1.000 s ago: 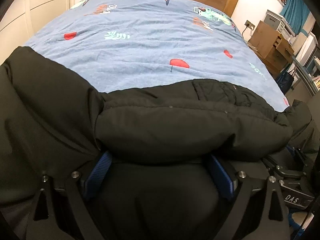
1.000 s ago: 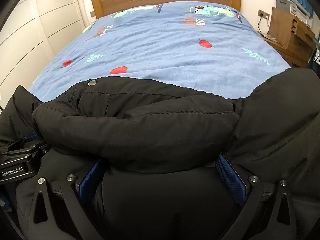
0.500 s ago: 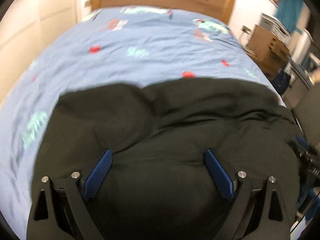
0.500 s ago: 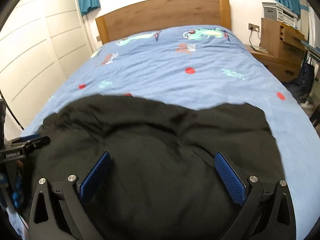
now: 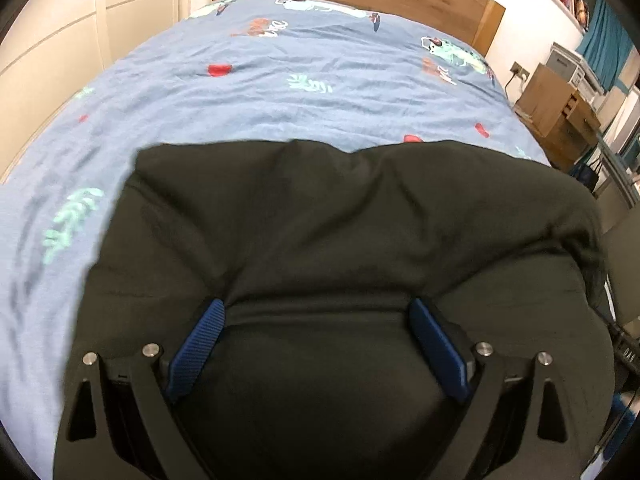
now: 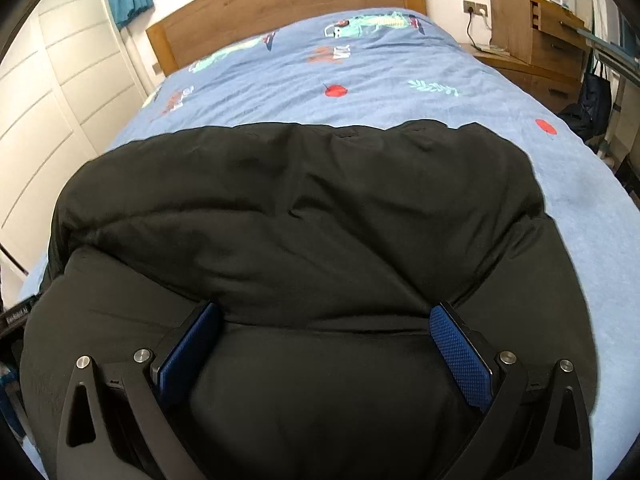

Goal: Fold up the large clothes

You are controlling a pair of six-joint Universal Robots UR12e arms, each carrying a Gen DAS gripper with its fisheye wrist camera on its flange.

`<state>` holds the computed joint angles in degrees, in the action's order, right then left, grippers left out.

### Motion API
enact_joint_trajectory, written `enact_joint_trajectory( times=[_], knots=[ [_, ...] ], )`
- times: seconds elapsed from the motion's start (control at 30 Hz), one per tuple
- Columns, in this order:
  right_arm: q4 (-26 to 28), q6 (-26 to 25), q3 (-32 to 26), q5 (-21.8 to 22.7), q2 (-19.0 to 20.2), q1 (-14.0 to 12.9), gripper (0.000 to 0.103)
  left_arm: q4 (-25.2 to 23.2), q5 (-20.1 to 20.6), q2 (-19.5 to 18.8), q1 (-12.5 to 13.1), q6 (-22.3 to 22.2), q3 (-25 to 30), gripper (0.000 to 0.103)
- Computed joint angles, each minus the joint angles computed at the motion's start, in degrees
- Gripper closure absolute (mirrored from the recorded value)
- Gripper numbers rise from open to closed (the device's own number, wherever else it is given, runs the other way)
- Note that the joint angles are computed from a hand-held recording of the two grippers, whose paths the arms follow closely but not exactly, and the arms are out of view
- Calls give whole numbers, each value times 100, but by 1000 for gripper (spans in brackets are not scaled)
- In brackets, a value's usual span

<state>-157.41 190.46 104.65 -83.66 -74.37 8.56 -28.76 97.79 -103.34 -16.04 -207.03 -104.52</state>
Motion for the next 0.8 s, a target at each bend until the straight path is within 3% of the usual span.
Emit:
enact_joint_trajectory(
  times=[0.23, 0.37, 0.57, 0.73, 0.8],
  knots=[
    [-188, 62, 738, 241, -760, -437, 1, 883, -762, 1040, 580, -326, -1123, 9],
    [194, -7, 1067, 742, -1028, -700, 1, 947, -1325, 1402, 916, -469, -1647, 9],
    [404, 285, 1370, 1532, -1074, -958, 1, 1281, -2368, 1466, 1287, -760, -2129, 9],
    [468, 417, 1455, 2507, -887, -1105, 1, 1502, -3080, 1235, 1434, -934, -2290, 8],
    [377, 484, 1480, 2836, -787, -1135, 1, 1910, -3477, 1070, 1521, -1231, -2415, 8]
  ],
)
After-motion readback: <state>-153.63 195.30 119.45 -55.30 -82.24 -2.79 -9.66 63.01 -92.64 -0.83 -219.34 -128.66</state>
